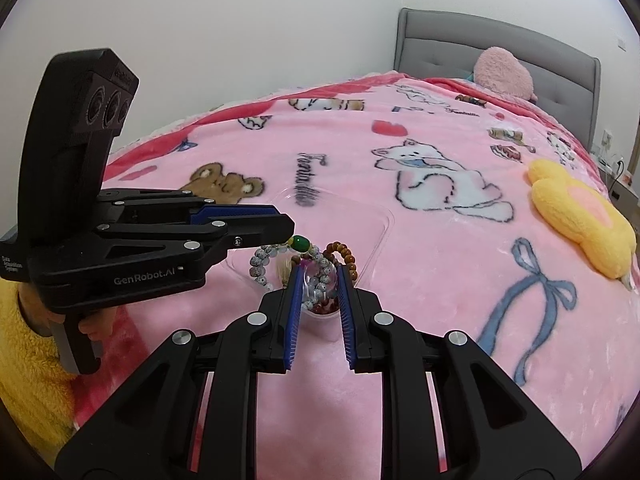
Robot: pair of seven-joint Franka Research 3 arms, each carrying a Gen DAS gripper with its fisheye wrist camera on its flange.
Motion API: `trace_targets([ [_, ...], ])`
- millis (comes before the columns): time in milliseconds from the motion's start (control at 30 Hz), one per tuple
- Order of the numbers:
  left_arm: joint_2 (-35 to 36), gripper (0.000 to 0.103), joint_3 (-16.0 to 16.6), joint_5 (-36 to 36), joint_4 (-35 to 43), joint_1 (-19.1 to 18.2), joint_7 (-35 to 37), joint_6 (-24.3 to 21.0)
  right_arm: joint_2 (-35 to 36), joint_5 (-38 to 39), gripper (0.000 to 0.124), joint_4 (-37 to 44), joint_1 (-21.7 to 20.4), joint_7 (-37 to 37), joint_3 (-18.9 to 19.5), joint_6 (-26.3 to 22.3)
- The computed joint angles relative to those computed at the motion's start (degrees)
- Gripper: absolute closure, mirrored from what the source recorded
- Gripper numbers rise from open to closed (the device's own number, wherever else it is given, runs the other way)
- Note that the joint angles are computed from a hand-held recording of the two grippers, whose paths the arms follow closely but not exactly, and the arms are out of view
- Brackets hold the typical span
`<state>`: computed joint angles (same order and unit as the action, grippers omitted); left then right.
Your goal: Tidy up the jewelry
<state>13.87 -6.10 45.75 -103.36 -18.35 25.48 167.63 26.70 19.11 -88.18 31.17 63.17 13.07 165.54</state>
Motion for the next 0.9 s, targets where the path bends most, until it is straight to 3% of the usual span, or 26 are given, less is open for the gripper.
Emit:
trace_targets([
  [133, -0.31, 0.085, -0.42, -1.31, -0.52, 0.39, 1.27, -0.02, -0.62, 1.22, 0.092, -0.79, -0.72, -0.79, 0.75, 0.59],
  [233, -1.2, 0.084, 0.34, 0.21, -1.46, -0.01, -0.63, 1.0, -1.32, 2.37, 0.092, -1.9, -1.56, -1.95, 1.7, 2.23],
  [300, -1.88, 0.075, 0.66, 1.72, -2.13, -0.18, -2.2, 1.44, -1.8, 4.81, 0.086, -2.58, -3.11, -3.5, 3.33, 3.04],
  [433, -3.78, 0.064, 1.48, 7.72, -4.19, -0.82, -7.93, 2.37, -3.34, 11.66, 0.06, -5.27, -7.41, -9.27, 7.67, 5.46],
  [467, -4.18, 0.057, 1.47, 9.57, -4.64, -0.86, -9.66, 2.5, -3.72, 14.6, 0.049, -6.22, -9.56, -12.54, 9.98, 6.4],
  [567, -5.62, 0.037, 1.32, 18.22, -5.55, -1.75, -17.2, -0.19, -3.96, 25.2, 0.034, -7.22, -16.04, -22.94, 16.83, 6.67],
  [733, -6.94, 0.021, -1.68, 29.28, -6.24, -1.35, -25.38, -5.4, -4.73, 30.02, 0.028, -7.59, -15.61, -28.47, 15.11, 4.71],
  [900, -7.21, 0.013, -3.66, 35.16, -6.68, -0.24, -30.99, -6.57, -5.15, 33.18, 0.028, -9.57, -13.22, -38.55, 14.66, 10.44],
])
